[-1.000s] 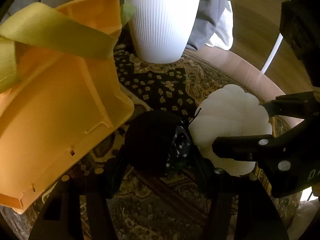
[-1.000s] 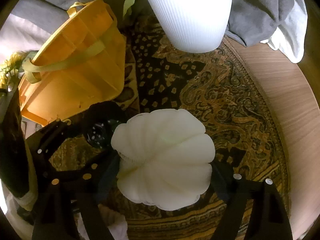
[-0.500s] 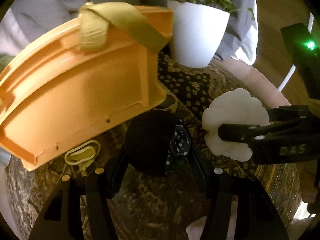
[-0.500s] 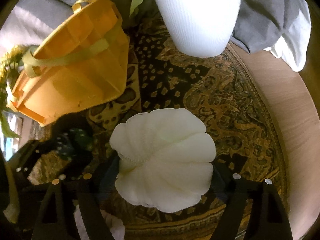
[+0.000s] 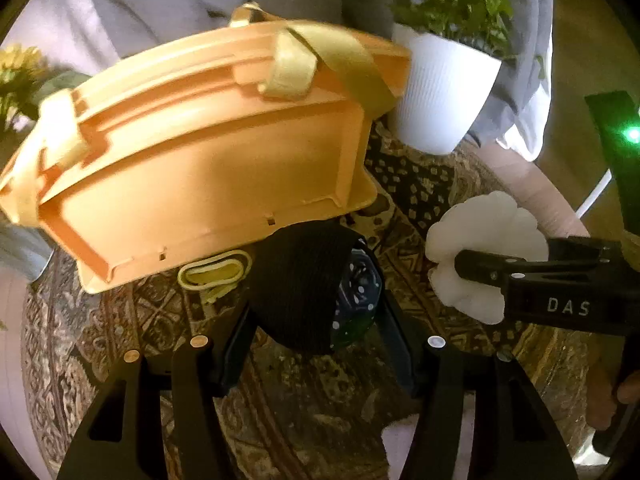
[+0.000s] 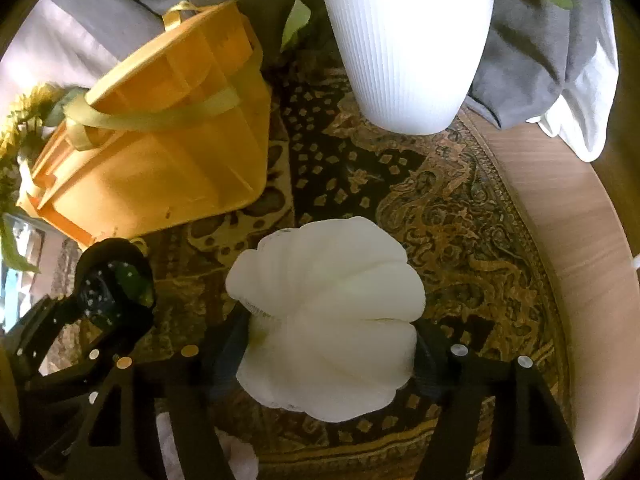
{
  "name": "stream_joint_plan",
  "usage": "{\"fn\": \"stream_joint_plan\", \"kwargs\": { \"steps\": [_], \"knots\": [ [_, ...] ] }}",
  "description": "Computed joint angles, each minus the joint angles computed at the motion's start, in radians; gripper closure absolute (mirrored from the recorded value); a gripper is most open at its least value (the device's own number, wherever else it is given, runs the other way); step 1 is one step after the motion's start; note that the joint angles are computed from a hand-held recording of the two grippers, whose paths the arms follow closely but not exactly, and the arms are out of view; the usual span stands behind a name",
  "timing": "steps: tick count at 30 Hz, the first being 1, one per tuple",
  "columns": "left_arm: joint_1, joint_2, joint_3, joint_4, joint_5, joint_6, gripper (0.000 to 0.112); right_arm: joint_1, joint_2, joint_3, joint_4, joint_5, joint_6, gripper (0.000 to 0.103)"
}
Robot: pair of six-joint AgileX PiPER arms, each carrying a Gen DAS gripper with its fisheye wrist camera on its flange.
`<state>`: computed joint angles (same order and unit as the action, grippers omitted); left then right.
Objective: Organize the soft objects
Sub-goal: 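Close the right tool on the white pumpkin plush, then lift the pumpkin plush with the right tool and carry it over the crate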
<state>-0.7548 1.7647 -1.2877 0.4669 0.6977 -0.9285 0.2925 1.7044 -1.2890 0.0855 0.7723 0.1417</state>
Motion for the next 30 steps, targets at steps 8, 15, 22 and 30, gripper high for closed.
{"fn": "stream_joint_plan", "kwargs": {
  "steps": [8,15,22,30],
  "knots": [
    [-0.043,-0.063,0.004,0.078,0.059,-0.094,0.053,0.007,-0.066,0.053,-0.012,-0.035,0.006,0.038],
    [-0.059,-0.104,0.004,0.113,0.085,-0.13,0.053,0.02,-0.124,0.075,-0.035,-0.067,0.017,0.041],
    [-0.077,-0.164,-0.006,0.187,0.133,-0.195,0.053,0.07,-0.204,0.075,-0.099,-0.106,0.072,0.041],
    [-0.109,-0.238,-0.043,0.307,0.22,-0.254,0.053,0.124,-0.253,0.004,-0.129,-0.129,0.095,0.041]
  ]
}}
